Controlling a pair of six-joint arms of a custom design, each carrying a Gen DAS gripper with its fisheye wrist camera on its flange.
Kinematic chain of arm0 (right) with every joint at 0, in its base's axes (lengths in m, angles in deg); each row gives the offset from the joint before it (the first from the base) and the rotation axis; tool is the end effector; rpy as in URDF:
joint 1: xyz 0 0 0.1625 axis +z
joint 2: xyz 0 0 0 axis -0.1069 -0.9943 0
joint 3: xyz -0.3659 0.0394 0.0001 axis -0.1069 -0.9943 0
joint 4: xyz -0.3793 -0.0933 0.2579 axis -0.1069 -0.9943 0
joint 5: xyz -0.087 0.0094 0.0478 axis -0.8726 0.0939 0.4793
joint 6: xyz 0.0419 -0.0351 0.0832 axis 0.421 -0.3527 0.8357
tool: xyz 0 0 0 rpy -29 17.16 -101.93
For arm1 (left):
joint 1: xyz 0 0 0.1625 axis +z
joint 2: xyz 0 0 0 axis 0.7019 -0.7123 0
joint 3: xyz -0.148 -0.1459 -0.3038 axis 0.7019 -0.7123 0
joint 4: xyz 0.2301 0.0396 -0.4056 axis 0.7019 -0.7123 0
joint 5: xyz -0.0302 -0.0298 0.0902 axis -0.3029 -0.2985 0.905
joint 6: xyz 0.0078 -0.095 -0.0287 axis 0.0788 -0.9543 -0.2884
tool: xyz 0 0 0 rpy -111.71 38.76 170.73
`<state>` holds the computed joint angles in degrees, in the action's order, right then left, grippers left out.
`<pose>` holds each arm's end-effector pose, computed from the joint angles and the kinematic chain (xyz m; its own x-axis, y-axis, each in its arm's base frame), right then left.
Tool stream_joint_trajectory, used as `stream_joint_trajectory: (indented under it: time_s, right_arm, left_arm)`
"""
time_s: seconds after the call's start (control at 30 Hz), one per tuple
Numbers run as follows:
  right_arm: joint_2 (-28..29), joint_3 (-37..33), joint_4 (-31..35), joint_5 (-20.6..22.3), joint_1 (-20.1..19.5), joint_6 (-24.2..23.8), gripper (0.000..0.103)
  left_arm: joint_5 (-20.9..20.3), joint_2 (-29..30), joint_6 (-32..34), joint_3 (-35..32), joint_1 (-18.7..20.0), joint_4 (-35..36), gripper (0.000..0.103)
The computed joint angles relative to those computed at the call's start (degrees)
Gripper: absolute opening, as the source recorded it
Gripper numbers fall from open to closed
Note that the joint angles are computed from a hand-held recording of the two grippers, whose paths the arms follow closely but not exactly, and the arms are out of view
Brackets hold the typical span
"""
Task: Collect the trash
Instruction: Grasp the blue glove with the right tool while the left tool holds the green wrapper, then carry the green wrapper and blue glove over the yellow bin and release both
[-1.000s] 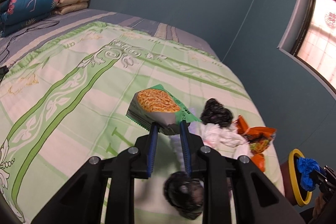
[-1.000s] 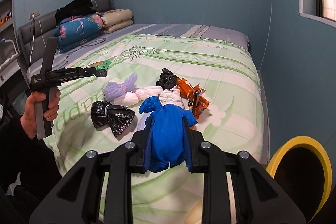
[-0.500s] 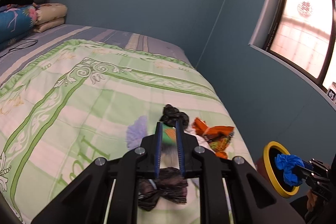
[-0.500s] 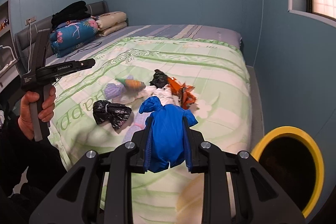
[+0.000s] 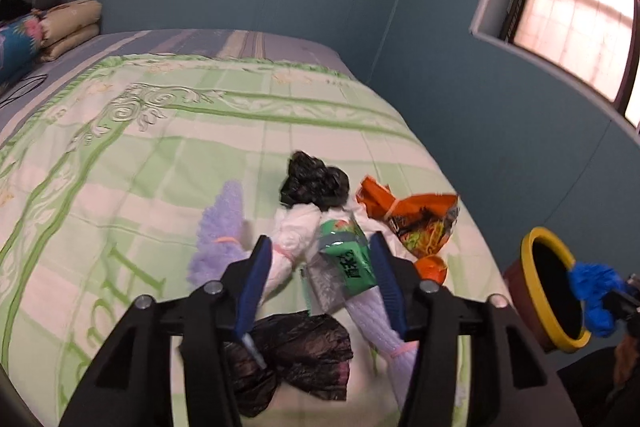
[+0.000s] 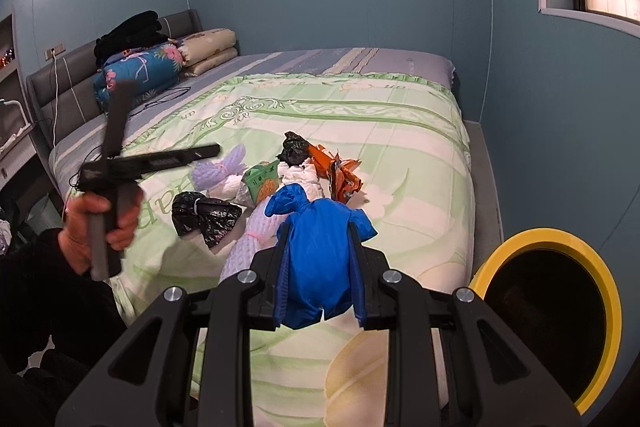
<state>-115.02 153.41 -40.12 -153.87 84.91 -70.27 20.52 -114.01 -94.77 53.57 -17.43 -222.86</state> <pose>0.0615 -0.4486 0.4355 -0.5393 -0.7318 0.4166 -0.8409 0.4417 -0.3126 -0.3785 -0.4476 0.0518 -0.8335 -0.3034 -0.4618 0.2520 0.5349 -0.8064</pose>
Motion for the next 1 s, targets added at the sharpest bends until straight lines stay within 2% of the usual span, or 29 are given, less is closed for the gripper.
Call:
stream_joint_trajectory:
  time_s: [0.07, 0.17, 0.27, 0.37, 0.43, 0.47, 0.53, 0.73, 1.0]
  right_arm:
    - [-0.1, -0.1, 0.3, 0.4, -0.3, -0.4, 0.024]
    - [0.3, -0.5, 0.8, 0.3, -0.6, -0.2, 0.024]
    - [0.3, -0.8, 1.2, 0.5, -0.8, -0.3, 0.024]
    - [0.2, -1.0, 2.0, 0.8, -0.9, -0.1, 0.024]
    - [0.1, -1.0, 2.2, 1.0, -0.9, -0.2, 0.024]
    - [-0.1, -1.0, 2.4, 1.2, -0.9, -0.3, 0.024]
    - [-0.4, -1.0, 2.8, 1.5, -1.0, -0.5, 0.024]
    - [-0.7, -1.6, 4.0, 2.9, -1.7, -0.6, 0.024]
    - [-1.6, -2.7, 3.4, 7.3, -3.0, 0.6, 0.024]
  left_arm:
    - [-1.6, 1.9, 5.1, -0.9, 1.6, -6.4, 0.057]
    - [-2.9, 4.2, 9.1, -2.6, 3.0, -10.7, 0.06]
    - [-3.0, 7.2, 10.7, -5.3, 4.1, -9.2, 0.063]
    - [-3.5, 8.8, 9.2, -7.3, 5.3, -6.1, 0.062]
    - [-3.6, 9.4, 7.5, -8.4, 5.9, -3.0, 0.053]
    - [-3.7, 10.0, 7.1, -9.1, 6.2, -1.5, 0.044]
    - [-3.4, 10.3, 6.4, -9.7, 6.4, 0.1, 0.042]
    - [-2.0, 9.4, 5.5, -9.1, 5.2, 0.3, 0.04]
    - [1.5, 8.8, 8.3, -9.2, 0.1, -4.3, 0.04]
